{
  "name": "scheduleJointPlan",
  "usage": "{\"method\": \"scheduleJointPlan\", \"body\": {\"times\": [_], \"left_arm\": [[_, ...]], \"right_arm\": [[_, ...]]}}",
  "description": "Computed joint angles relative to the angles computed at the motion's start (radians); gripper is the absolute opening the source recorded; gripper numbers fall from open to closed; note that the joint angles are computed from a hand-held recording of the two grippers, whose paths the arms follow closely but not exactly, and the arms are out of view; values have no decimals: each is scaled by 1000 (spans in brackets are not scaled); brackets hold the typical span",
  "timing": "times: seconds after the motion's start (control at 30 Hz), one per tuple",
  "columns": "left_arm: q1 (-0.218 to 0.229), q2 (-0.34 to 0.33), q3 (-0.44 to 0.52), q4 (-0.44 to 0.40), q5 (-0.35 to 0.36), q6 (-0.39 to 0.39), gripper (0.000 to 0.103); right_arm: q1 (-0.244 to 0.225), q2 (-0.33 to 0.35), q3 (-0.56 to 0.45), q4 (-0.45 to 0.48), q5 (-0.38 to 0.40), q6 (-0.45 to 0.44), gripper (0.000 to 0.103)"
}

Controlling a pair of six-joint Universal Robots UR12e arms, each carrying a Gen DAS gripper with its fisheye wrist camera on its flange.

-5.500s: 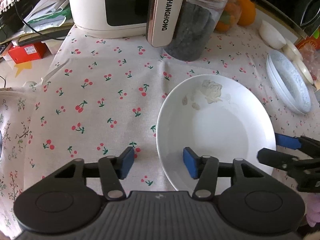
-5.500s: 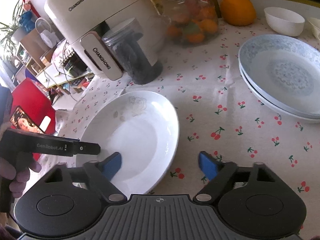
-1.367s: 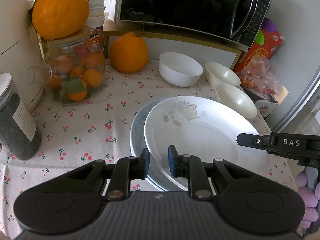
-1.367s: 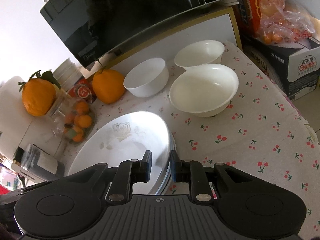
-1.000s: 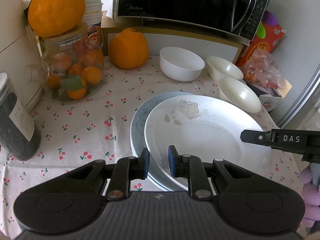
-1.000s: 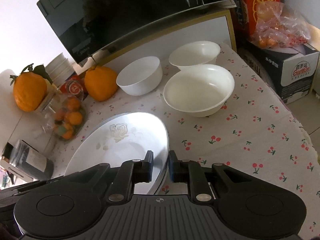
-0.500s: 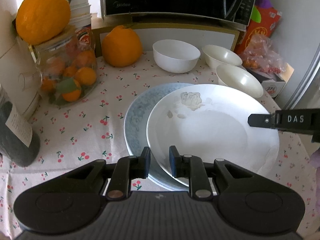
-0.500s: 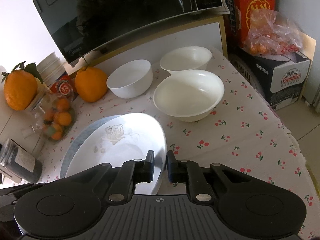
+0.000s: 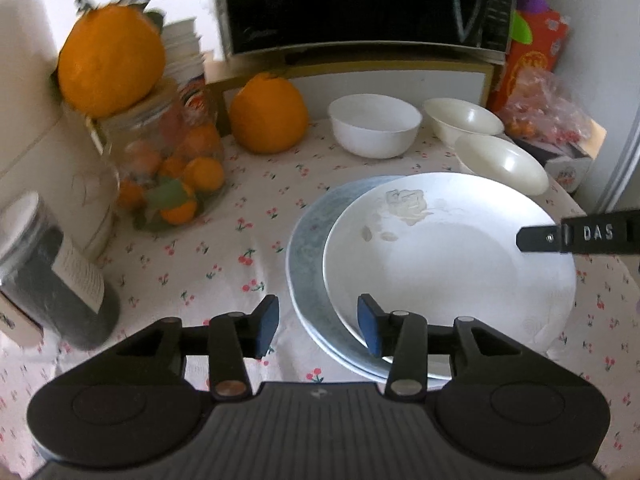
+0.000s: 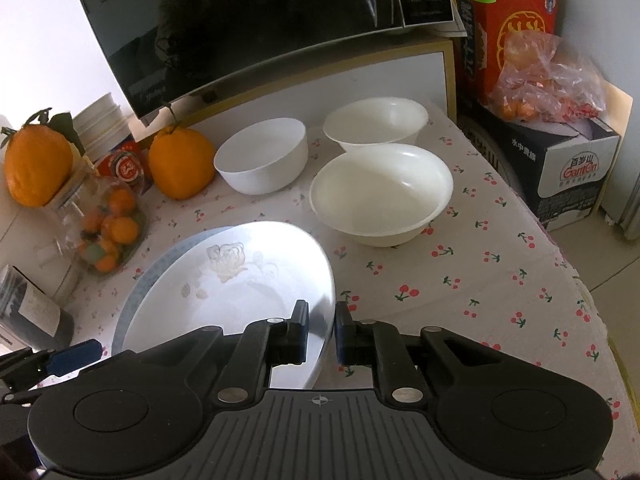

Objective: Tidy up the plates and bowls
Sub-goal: 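Lower the white plate onto the stack and open both tools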

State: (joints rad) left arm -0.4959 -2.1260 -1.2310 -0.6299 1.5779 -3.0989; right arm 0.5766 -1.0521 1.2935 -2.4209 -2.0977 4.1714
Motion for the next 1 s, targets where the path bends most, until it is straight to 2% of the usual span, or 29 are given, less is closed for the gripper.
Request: {"method": "scheduleJointPlan", "body": {"times": [0.13, 0.23, 0.37, 0.4, 0.5, 0.63, 0.83, 1.0], "left_arm": [[16, 0, 5, -30, -46, -83, 38], [24, -1, 8, -50, -76, -137, 37], [30, -2, 9, -60, -104, -175, 30], [30, -2, 10, -64, -107, -179, 26], [30, -2, 10, -66, -116, -178, 22], [29, -3, 13, -72, -118, -169, 21], [34, -3, 17, -84, -132, -177, 22], [36, -3, 24, -112, -147, -172, 27]], "right_arm": [[1, 13, -21, 12, 4, -15, 14], [7, 29, -51, 60, -18, -31, 14], [10, 40, -76, 106, -33, -38, 14], [12, 45, -86, 124, -42, -50, 14], [21, 63, -118, 175, -75, -97, 14], [26, 71, -129, 188, -90, -125, 17], [14, 54, -103, 158, -38, -87, 18], [4, 33, -70, 104, 30, -44, 33]]}}
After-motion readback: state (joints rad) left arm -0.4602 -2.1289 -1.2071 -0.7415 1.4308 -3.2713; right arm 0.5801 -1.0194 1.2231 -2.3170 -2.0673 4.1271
